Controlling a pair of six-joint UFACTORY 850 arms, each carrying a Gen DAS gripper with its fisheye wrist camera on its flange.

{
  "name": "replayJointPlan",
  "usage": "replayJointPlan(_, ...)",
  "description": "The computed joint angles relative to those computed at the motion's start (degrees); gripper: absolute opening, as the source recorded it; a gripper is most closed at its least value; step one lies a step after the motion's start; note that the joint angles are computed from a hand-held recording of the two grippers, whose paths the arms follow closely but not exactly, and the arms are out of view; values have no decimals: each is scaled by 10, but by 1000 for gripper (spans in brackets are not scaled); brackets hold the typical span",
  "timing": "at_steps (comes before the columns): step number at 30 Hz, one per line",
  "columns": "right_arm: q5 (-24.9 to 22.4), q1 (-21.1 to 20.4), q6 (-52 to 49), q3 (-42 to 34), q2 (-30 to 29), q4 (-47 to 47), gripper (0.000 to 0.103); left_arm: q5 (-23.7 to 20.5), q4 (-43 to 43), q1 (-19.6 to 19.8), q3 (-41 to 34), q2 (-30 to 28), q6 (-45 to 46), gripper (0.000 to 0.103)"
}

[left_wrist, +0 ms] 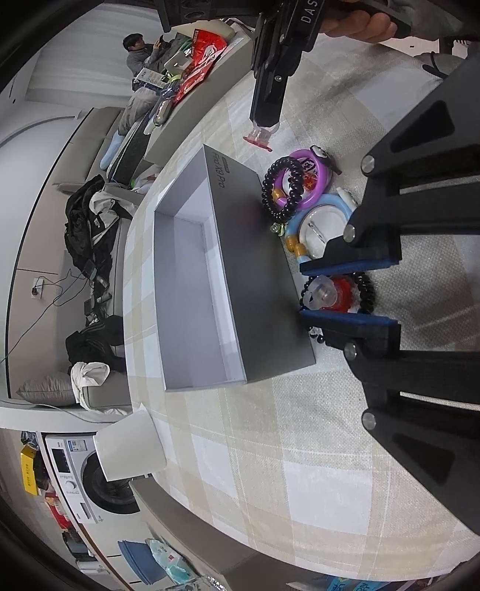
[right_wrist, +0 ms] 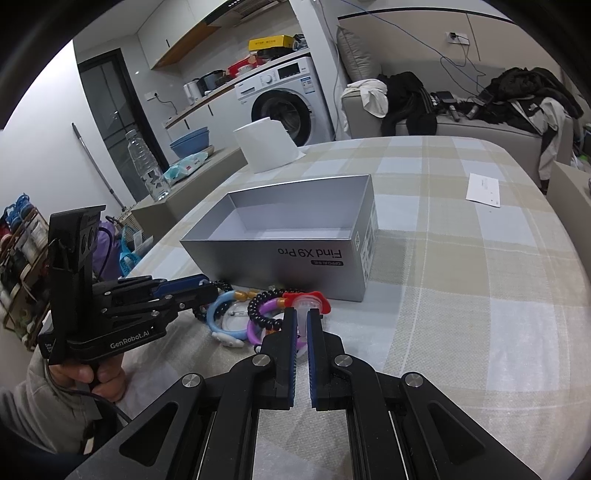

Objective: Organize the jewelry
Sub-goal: 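Grasp the red-capped charm with the left tool while the right tool grasps a red clip, then carry both red items into the grey box and open both tools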

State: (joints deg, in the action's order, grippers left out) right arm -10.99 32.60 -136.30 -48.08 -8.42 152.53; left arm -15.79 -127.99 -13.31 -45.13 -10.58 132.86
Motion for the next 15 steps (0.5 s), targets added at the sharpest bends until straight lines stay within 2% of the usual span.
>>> replayJointPlan(7,-3,2,-11,-1,2,11,5,-16,-98,4,19,30,84,14)
replayJointPlan(12,-14,5,-55,-2,14,52,5,-39,-173,2,31,50,155,14)
replayJointPlan(15,-26,0,-19,-7,16,20,5,-47,-180,5,23,47,158,14)
